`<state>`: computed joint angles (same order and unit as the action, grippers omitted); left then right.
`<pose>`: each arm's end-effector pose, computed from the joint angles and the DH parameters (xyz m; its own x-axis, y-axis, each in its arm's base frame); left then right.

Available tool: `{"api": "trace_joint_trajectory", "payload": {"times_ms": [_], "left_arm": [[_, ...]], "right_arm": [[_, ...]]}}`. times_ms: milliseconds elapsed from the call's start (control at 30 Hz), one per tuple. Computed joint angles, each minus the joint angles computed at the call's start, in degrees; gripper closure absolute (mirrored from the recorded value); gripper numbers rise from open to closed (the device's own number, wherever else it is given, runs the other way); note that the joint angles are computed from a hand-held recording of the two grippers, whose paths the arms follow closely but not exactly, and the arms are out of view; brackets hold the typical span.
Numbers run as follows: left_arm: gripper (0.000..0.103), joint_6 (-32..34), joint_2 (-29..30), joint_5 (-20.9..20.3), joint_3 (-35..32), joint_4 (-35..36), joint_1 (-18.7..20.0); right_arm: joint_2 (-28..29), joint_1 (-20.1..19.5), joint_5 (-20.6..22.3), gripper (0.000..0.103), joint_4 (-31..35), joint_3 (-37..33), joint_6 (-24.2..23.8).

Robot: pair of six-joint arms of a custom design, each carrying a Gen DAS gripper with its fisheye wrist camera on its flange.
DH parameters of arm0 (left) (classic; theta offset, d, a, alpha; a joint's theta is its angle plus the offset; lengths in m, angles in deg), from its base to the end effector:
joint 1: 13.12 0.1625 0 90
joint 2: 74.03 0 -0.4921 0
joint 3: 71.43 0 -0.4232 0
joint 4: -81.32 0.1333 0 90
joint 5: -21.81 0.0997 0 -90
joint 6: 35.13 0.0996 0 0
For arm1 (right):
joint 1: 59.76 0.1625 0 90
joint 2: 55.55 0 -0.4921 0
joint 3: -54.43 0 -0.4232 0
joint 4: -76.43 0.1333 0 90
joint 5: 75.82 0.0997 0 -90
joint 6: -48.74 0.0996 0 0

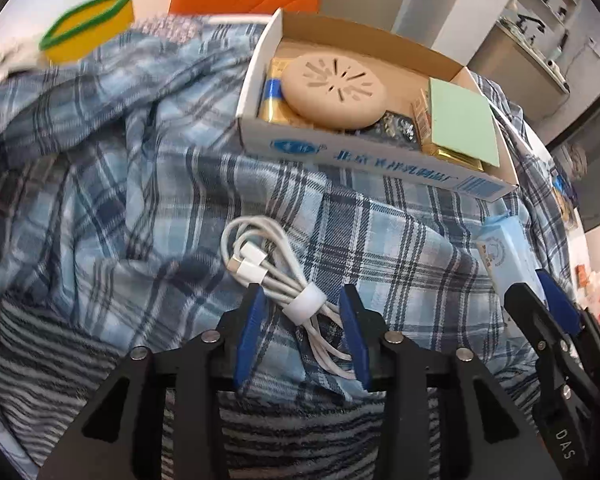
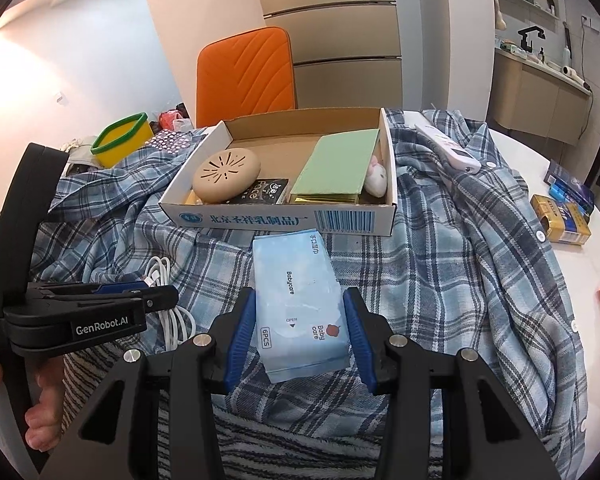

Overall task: Organize soft objects
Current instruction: 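Grasp the white coiled USB cable with the left tool while the right tool holds the wipes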

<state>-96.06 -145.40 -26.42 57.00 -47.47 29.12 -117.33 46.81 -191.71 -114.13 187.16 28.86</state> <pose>-0.2054 -0.4562 0.1719 -0.7829 -0.2214 -0.5814 0.0385 0.9155 -0.4006 0.2292 -0.4553 0.1674 -0.7844 -0.3302 0.5250 -0.5473 0.7667 -0.3356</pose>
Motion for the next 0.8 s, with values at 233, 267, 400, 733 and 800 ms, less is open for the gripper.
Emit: {"api": "trace_joint_trajectory", "payload": {"times_ms": [233,267,400,733,800], "left_arm": [[0.064,-0.29,-0.03,-1.25,0.22,-1.95,0.72],[0.064,-0.21,0.24,-1.41,0.03,-1.98,0.84],[0.068,-0.29,1.44,-0.60,-0.37,-2.46,1.14],[0.081,3.05,1.14,3.55,1.27,-4.96,-1.09],[0.081,3.66,0.47,3.99,1.53,-4.53,-1.73]], "right_arm": [[0.18,0.34,-0.27,0.056,-0.66,0.14,-0.91],[0.29,0.43,-0.45,0.056,-0.98,0.22,-1.04],[0.44,0.48,-0.80,0.056,-1.38,0.25,-1.06],[0.28,0.44,-0.85,0.056,-1.38,0.26,-1.01],[0.14,0.40,-0.79,0.056,-1.37,0.24,-0.88]]}}
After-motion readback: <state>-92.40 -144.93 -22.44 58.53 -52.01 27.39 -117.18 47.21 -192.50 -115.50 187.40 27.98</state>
